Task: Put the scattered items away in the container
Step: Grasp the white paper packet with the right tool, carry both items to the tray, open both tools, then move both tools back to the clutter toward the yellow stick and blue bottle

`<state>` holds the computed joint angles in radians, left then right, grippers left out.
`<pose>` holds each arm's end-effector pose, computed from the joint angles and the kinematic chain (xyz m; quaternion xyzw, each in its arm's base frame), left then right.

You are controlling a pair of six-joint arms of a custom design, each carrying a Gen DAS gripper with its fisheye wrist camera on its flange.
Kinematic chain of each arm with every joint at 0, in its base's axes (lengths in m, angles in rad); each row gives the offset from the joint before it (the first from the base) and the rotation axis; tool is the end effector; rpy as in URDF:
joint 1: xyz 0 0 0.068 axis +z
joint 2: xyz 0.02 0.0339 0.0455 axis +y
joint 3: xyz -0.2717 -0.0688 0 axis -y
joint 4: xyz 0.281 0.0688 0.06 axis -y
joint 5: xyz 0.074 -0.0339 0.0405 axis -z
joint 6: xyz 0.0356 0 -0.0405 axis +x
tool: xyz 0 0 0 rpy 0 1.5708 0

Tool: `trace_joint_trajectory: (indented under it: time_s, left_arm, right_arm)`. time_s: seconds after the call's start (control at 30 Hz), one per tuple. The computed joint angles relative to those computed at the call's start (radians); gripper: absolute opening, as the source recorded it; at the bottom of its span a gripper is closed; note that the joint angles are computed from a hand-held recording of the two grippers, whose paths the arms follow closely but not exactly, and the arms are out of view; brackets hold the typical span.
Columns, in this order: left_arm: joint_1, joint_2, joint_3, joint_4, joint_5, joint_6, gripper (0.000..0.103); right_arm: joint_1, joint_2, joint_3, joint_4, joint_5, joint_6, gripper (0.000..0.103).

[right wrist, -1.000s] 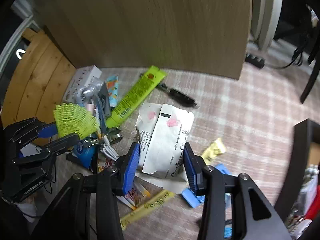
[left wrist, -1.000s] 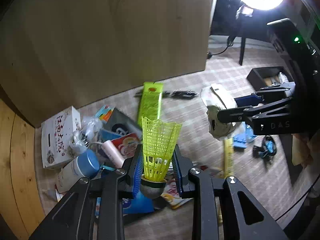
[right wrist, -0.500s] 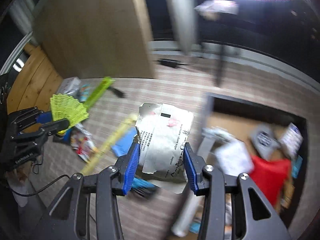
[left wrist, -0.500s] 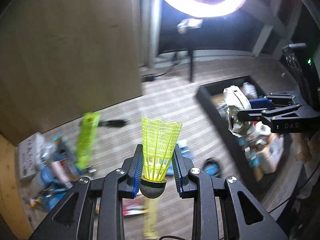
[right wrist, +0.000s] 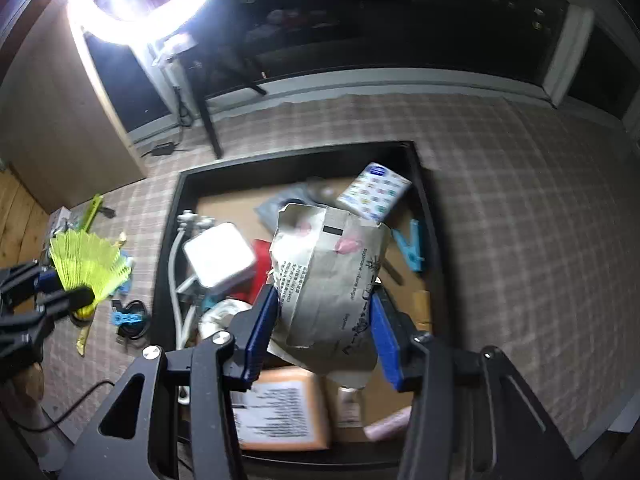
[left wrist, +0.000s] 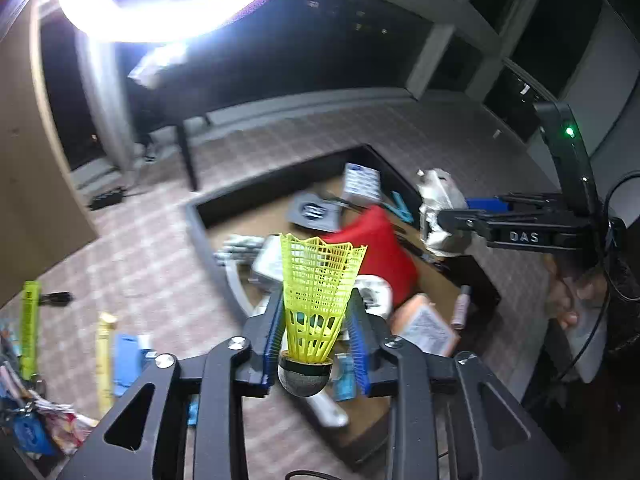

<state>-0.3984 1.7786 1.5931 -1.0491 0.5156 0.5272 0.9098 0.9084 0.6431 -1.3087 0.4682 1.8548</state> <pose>0.3600 -0.1706 0.2874 0.4638 0.8340 -0.2404 0.1776 0.0983 0.1002 0.2062 0.4424 0.8663 -0.0450 0.2276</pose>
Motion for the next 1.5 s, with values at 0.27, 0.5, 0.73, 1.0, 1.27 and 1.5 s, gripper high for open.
trace_joint_trajectory:
  time_s: [0.27,0.5,0.73,1.0,1.27,1.5]
  left_arm:
    - [-0.03,-0.003,-0.019,0.015,-0.027,-0.097,0.065]
    - [0.021,-0.046,-0.069,0.065,-0.084,-0.103,0.063]
    - [0.104,-0.122,-0.13,0.102,-0.127,-0.091,0.063]
    - [0.21,-0.202,-0.175,0.117,-0.13,-0.057,0.065]
    - [0.363,-0.212,-0.2,0.118,-0.094,-0.001,0.068]
    - [0.604,-0.122,-0.204,0.129,-0.103,0.104,0.068]
  right_arm:
    - [0.067,-0.079,-0.046,-0.06,0.008,0.136,0.063]
    - [0.093,-0.027,-0.039,-0.007,0.027,0.156,0.063]
    - [0.108,0.098,0.042,0.055,0.061,0.125,0.063]
    - [0.127,0.272,0.176,0.13,0.091,0.056,0.063]
    - [0.13,0.472,0.325,0.229,0.101,-0.052,0.063]
    - [0.123,0.661,0.431,0.377,0.093,-0.181,0.063]
